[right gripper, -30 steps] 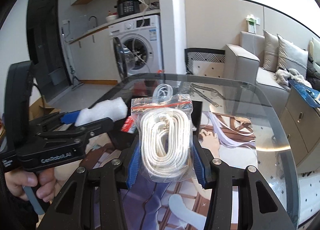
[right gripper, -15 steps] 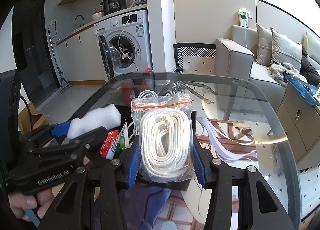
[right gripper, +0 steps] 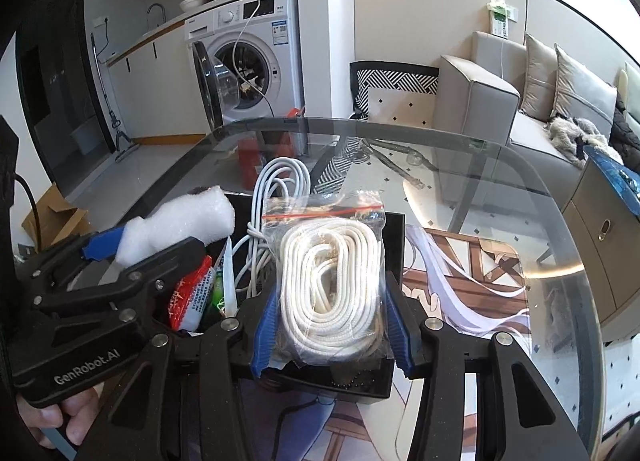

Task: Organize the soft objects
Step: 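Lower the foam into the box with the left gripper while the right drops the cord bag in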

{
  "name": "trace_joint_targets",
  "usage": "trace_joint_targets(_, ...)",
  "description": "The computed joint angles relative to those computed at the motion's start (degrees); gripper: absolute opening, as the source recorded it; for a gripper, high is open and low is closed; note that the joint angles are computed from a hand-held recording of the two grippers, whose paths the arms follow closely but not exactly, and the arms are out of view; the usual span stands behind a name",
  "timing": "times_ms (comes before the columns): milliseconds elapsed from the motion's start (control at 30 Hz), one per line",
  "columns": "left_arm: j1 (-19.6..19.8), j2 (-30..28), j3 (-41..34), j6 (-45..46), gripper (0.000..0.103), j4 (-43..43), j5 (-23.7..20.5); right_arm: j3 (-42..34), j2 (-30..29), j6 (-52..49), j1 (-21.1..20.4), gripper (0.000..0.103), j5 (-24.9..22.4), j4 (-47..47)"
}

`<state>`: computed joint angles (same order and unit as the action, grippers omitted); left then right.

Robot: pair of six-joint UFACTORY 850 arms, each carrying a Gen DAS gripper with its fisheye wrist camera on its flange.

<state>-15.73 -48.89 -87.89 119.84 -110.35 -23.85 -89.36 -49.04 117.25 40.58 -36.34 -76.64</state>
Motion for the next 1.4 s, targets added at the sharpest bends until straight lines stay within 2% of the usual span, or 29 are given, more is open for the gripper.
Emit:
trace_joint_targets(100, 0.08, -0.02, 0.0, 0.06, 0.07, -0.07, -0.09, -0.04, -0.04, -1.04, 0.33, 0.053, -0.89, -0.05)
trace_joint_targets(167, 0.2, -0.17, -0.13, -0.26, 0.07, 0.39, -0.3, 1.58, 0.88, 0.95, 0.92, 0.063, -1.0, -3.29)
trace_joint_targets(233, 0.27, -0.02, 0.11, 0.08, 0.07, 0.16, -0.55, 2.78, 1.42, 2.81, 1.99, 0.083, -3.98, -5.36)
trace_joint_targets(500, -0.13, -0.14, 0.1, -1.62, 0.072, 4.32, -1.29, 7.89, 4.12, 10.23, 3.77, 0.087, -7.63, -9.44)
trace_joint_targets(567, -0.18, -0.16, 0.06, -3.76, 0.078, 7.15, -1.56, 8.8, 4.55, 11.55, 4.02, 0.088, -7.98, -10.08)
trace_joint_targets(600, -0.12, -0.13, 0.1, -4.87, 0.086, 8.62, -1.7, 9.08, 4.64, 11.97, 4.19, 0.088, -8.2, -10.37)
trace_joint_targets(767, 0.26, 1.25, 2.6, -0.27, 0.103, 5.49, -2.1, 10.55, 5.26, 13.68, 4.96, 0.092, -8.89, -11.81)
trace_joint_targets(967, 1.96, 3.62, 6.58, 5.78, 0.103, -0.14, -5.91, 12.52, 5.82, 17.72, 5.99, 0.102, -9.87, -15.24)
trace_joint_targets(1200, 3.84, 6.02, 11.67, 14.63, 0.103, -8.5, -10.06, 14.91, 6.23, 24.84, 7.57, 0.102, -11.85, -21.6)
trace_joint_targets(1400, 4.31, 6.79, 14.91, 23.11, 0.103, -16.02, -12.9, 16.89, 6.73, 29.62, 8.59, 0.102, -15.62, -25.6)
